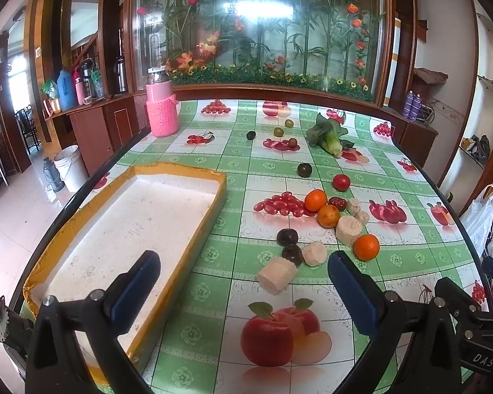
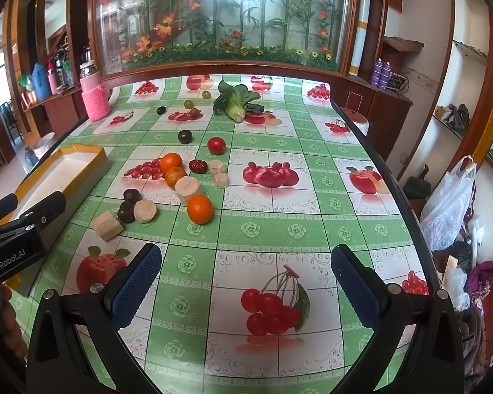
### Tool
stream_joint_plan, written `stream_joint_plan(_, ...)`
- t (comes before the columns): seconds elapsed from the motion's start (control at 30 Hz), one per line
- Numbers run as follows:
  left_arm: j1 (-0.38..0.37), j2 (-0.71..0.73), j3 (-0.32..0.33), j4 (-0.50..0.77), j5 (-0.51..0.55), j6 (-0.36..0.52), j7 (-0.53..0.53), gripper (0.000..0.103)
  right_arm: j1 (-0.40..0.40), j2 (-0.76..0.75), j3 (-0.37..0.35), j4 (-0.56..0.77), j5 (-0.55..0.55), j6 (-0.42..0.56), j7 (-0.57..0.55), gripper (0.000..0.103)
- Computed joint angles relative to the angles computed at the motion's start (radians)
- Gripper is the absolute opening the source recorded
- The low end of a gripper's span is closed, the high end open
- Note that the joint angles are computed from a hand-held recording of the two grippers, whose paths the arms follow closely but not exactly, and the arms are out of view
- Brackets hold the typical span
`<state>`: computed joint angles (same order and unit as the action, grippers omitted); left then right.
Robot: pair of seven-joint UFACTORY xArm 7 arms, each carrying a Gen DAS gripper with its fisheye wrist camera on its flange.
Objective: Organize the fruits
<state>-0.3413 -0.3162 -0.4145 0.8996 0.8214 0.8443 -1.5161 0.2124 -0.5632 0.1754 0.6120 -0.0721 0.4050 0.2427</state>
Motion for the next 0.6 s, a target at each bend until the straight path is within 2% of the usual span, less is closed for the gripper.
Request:
stream_joint_plan(0.37,0.002,-0.007,0.011,-0.013,-0.021,-0.02,0.017,0.103,-0.006,0.011,0.023,0.0,-0.027,-0.008,0.02,0.103)
stream_joint_plan(0.6,0.011,-0.019,0.021,-0.031,-0.053,-0.01,0.045,0.103,0.054,0.104,-0.041,0.034,0.022,-0.031,-0.082,0.103)
